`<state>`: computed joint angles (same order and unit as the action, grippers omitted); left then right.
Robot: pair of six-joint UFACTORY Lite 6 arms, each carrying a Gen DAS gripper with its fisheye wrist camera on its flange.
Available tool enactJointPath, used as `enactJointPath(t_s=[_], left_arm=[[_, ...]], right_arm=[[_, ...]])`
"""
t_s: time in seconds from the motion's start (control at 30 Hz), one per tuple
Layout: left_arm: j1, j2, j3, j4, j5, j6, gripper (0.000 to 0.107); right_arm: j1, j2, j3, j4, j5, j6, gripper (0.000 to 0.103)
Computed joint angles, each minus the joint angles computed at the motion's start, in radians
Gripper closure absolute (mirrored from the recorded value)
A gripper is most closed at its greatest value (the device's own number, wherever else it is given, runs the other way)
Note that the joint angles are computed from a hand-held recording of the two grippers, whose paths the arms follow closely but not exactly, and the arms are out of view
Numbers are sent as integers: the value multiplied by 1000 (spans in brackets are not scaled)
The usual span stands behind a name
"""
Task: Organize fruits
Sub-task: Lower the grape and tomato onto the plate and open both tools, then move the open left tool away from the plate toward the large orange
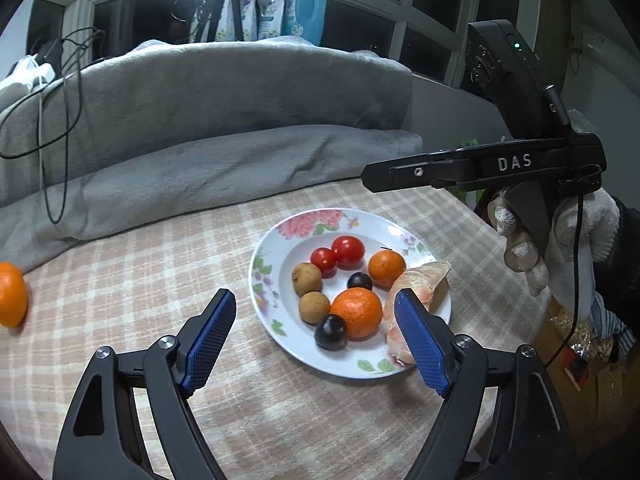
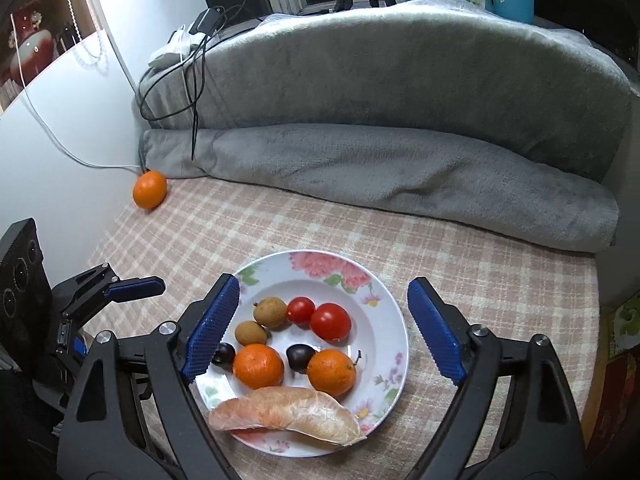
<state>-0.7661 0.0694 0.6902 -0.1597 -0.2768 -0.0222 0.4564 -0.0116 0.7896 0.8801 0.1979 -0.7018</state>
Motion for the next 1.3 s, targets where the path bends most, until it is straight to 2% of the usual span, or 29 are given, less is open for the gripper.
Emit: enactJointPath(t_s=[0.1, 0.23, 0.33, 0.57, 0.9, 1.23, 1.3], left_arm=[[11, -14, -9, -18, 4, 22, 23], [31, -30, -18, -23, 13, 32, 23], [62, -51, -32, 22, 18, -2, 23], [144, -103, -63, 70, 36, -24, 23], [320, -159, -103, 273, 42, -169, 23], [581, -160, -129, 725, -18, -533, 23], [638, -149, -125, 802, -39, -588, 23]], right_arm=[[13, 7, 11, 36, -3, -30, 14], [36, 25, 32, 124, -6, -96, 8], [52, 42, 54, 206, 1, -170, 8], [115, 116, 146, 186, -12, -117, 8], [204, 325, 401, -219, -21, 341, 8], [284, 579, 739, -641, 49, 772, 8], [296, 622, 804, -658, 69, 786, 8]])
